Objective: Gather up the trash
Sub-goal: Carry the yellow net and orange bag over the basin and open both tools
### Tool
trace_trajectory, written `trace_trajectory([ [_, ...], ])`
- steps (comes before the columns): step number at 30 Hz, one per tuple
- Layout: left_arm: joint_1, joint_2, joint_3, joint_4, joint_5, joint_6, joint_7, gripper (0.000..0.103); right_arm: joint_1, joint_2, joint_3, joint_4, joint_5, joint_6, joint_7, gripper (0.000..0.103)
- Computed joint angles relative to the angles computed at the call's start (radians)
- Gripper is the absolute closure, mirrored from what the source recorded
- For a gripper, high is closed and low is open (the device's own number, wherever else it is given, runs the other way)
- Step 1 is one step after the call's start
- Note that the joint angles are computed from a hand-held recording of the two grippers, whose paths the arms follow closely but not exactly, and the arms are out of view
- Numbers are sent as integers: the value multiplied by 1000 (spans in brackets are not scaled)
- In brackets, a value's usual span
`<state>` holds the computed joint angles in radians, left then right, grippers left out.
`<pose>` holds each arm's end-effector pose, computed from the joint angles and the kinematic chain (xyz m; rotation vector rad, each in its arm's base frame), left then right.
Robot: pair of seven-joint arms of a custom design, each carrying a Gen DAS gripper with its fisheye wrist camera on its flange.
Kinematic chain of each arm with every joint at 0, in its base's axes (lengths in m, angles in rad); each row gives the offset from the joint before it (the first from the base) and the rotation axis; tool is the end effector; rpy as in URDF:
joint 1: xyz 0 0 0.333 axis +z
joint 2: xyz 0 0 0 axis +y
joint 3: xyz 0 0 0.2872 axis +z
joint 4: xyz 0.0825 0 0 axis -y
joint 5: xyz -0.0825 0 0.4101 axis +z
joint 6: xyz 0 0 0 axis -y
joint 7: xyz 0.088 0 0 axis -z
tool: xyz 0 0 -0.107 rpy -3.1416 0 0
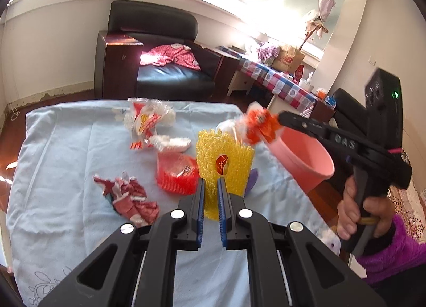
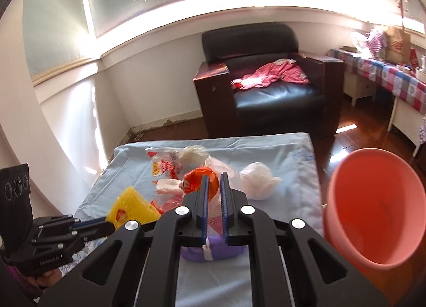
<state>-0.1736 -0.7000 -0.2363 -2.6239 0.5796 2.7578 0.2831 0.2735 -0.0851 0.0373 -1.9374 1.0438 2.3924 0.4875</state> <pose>0.3854 -0.1976 0.5168 -2.0236 1.3230 -1.0186 0.5749 0.1929 0.5489 -1.9757 0.8141 -0.1195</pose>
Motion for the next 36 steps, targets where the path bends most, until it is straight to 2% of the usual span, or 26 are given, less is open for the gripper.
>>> trace_trajectory([
  [7,81,103,-57,121,79,31,-65,95,-23,-27,-23,-26,32,94,-5,94],
  [15,116,307,-82,315,187,68,-119,95,-61,1,-45,-10,37,179,28,94],
  [21,85,496,-67,489,255,71,-123,95,-92,49,-47,25,20,227,74,94],
  [29,-5,719,-11,708,275,56,-69,94,-129,111,-39,59,-21,264,138,94],
  [36,-63,887,24,880,160,35,53,94,-147,136,-33,63,-63,279,176,94],
])
